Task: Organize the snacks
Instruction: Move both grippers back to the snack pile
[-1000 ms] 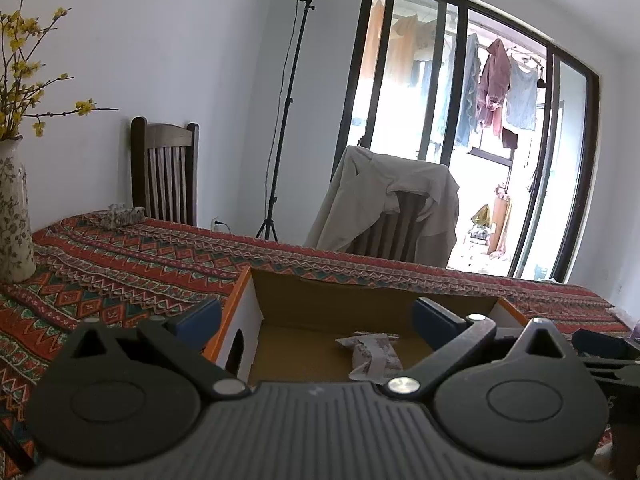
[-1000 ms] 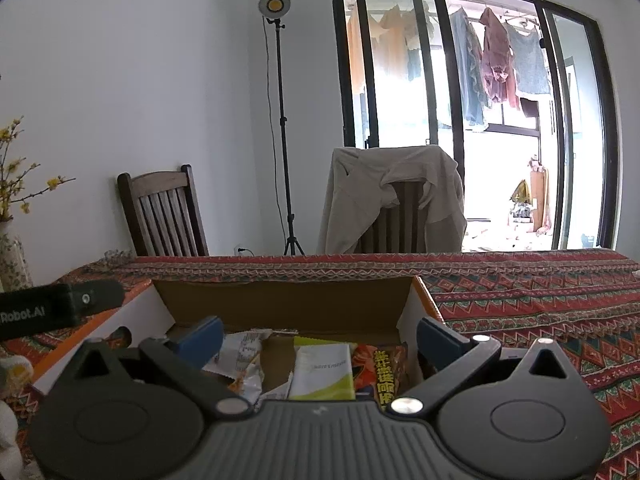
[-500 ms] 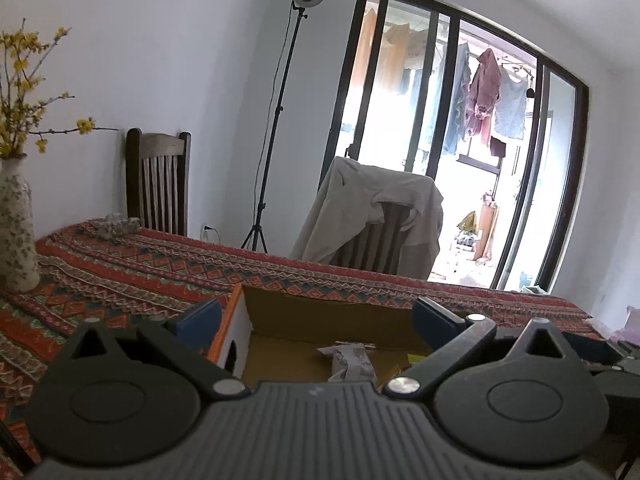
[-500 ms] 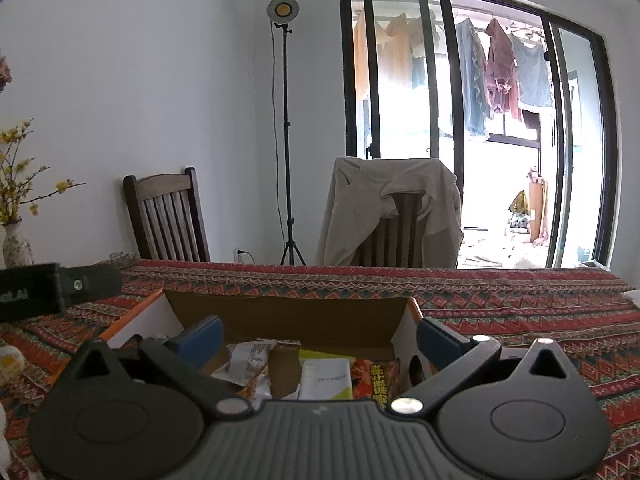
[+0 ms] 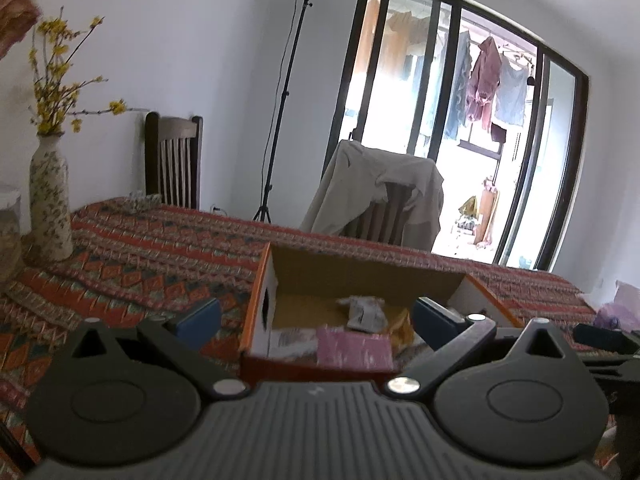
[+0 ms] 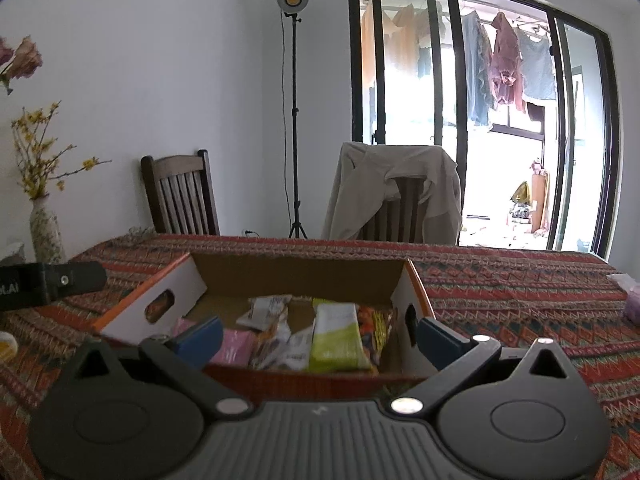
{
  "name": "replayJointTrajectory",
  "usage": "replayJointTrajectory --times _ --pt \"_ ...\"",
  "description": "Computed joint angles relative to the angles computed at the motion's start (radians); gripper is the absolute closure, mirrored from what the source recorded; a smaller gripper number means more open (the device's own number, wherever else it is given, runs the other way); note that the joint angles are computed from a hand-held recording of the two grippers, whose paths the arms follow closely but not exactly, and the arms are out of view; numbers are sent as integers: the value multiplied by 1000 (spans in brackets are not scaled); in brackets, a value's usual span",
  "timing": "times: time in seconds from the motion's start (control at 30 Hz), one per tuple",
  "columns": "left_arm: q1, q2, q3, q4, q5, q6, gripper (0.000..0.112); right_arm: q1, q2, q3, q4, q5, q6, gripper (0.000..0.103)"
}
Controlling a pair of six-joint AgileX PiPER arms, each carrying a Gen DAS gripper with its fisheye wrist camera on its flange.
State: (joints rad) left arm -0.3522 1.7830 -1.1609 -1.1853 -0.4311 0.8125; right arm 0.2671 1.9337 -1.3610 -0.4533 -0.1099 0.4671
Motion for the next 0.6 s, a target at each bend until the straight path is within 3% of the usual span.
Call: replayJointTrajectory --times 0.2,0.43,0.6 --pt "-1 -52 120 59 -3 -73 9 3 -66 122 135 -28 -141 0" --pt "-10 -56 207 116 -21 -134 9 -23 -113 244 -31 -86 42 0" --pt "-27 -47 268 217 -63 -236 9 -31 -131 314 -4 -114 2 0"
